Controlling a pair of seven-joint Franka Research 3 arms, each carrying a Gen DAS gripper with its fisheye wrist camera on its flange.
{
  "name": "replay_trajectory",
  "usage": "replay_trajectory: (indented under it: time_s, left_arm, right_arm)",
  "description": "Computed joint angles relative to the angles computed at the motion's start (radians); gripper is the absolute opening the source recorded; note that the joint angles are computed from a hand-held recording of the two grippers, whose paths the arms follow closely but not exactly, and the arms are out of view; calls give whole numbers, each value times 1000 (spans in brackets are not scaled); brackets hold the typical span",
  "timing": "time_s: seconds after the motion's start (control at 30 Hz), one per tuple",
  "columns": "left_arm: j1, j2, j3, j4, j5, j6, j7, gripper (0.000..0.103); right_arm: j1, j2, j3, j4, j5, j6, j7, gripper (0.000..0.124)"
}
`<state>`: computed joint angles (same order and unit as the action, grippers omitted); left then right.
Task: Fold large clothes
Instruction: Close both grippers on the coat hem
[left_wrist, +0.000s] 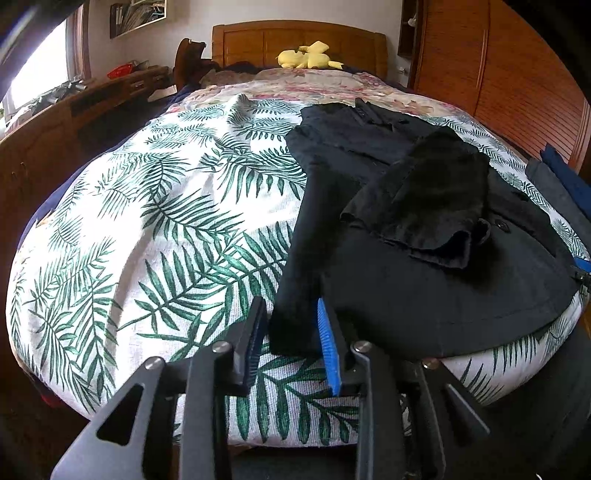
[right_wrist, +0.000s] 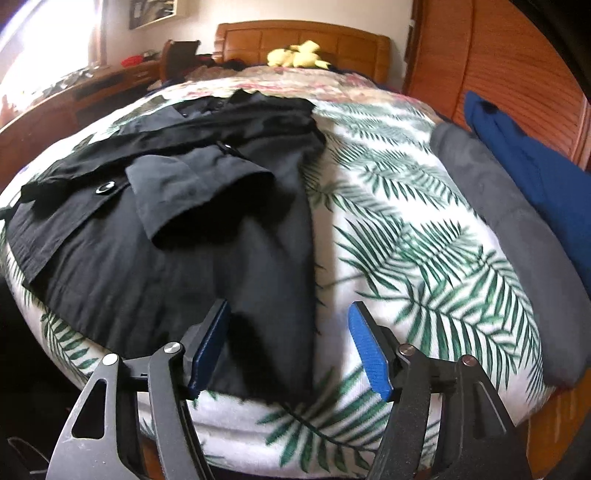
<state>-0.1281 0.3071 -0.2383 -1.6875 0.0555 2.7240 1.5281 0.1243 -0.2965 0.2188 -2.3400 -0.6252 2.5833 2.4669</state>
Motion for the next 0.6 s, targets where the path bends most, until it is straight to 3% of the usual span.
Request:
replay_trajectory:
  time_s: [0.23,0.3,0.43,0.6]
  left_arm:
    - [3,7,-4,7,-12,-3,2,27]
    - [11,3,-14,2,-30,-1,18,27]
    - [41,-14,-49,-12,-117,-4,91,27]
    - [82,-33,-96,-29,-292,-3,219,28]
  right_arm:
    - [11,-7,-10,7,77,-27,-41,69]
    - [25,-2,-28,4,126,0,-77,69]
    - [61,-3,-64,-14,262,92,-204,60]
    - [33,13,-17,11,243,69,-208,60]
